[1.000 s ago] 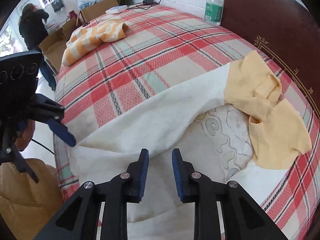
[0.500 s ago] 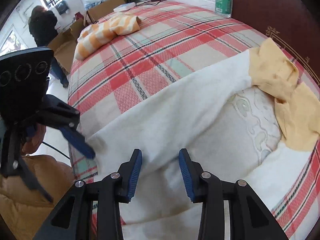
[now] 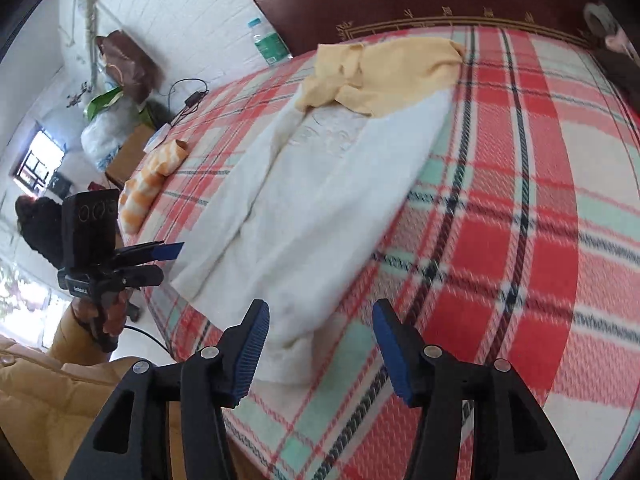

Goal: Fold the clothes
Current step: 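Move both open grippers to the shirt hem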

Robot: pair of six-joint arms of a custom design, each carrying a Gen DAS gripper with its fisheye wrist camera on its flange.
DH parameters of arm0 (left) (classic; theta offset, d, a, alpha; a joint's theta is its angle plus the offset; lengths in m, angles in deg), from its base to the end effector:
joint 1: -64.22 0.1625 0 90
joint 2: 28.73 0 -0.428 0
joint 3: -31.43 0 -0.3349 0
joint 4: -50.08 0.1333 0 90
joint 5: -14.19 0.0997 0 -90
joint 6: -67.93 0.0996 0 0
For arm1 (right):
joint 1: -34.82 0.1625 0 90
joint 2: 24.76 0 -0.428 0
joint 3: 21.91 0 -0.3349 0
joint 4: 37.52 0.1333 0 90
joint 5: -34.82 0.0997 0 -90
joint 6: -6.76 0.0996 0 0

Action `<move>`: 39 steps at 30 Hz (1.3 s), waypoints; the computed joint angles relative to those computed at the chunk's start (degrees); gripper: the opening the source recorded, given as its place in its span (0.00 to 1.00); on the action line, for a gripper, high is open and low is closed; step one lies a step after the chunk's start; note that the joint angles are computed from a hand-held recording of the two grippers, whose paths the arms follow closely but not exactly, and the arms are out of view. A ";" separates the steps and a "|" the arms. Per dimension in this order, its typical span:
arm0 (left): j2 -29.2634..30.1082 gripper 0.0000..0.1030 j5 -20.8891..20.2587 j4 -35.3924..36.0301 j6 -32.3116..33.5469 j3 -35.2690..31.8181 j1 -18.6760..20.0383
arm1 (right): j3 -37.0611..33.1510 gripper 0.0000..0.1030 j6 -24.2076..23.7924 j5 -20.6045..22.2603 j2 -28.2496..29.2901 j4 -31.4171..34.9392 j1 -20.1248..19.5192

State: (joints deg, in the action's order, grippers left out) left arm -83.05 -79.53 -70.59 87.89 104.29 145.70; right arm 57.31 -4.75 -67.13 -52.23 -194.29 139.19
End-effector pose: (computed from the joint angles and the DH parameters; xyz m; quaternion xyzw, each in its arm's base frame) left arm 0.0239 -0.6967 0.3275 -0.2478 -0.9625 0.1083 0.0216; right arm 0.2850 -0.6585 0.0287 0.2075 -0.9640 0.1325 0.0999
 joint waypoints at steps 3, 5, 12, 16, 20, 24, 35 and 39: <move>0.40 0.74 -1.06 1.28 -0.18 -0.58 0.11 | 2.82 0.54 2.14 0.87 -0.89 -1.07 -0.64; 0.66 0.74 -2.01 2.12 -0.63 -1.17 0.32 | 3.30 0.54 1.90 2.60 -0.66 -1.50 -0.86; 1.01 0.74 -2.70 5.18 -1.44 -2.58 0.33 | 4.96 0.55 1.90 6.45 -0.10 -3.57 -1.18; 1.35 0.74 -1.39 3.76 -2.78 -2.09 -0.34 | 5.02 0.46 2.16 6.32 0.47 -4.37 -1.02; 1.19 0.74 -0.98 1.34 -4.11 -0.56 -0.79 | 4.62 0.42 3.18 6.97 1.01 -5.09 -1.33; 0.88 0.70 1.08 1.27 -4.90 -0.28 -1.39 | 4.70 0.28 4.02 7.21 0.96 -4.90 -1.64; 1.89 0.70 -3.01 2.63 -7.36 -2.21 0.44 | 6.75 0.63 6.05 15.41 0.90 -8.68 -3.74; 2.26 0.45 -1.22 3.27 -9.40 -3.12 0.47 | 6.31 0.75 5.24 16.51 1.29 -8.36 -3.55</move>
State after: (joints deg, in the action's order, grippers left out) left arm -80.78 -80.74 -67.32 78.49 101.16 146.17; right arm 63.62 0.48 -50.61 -50.94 -202.65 135.64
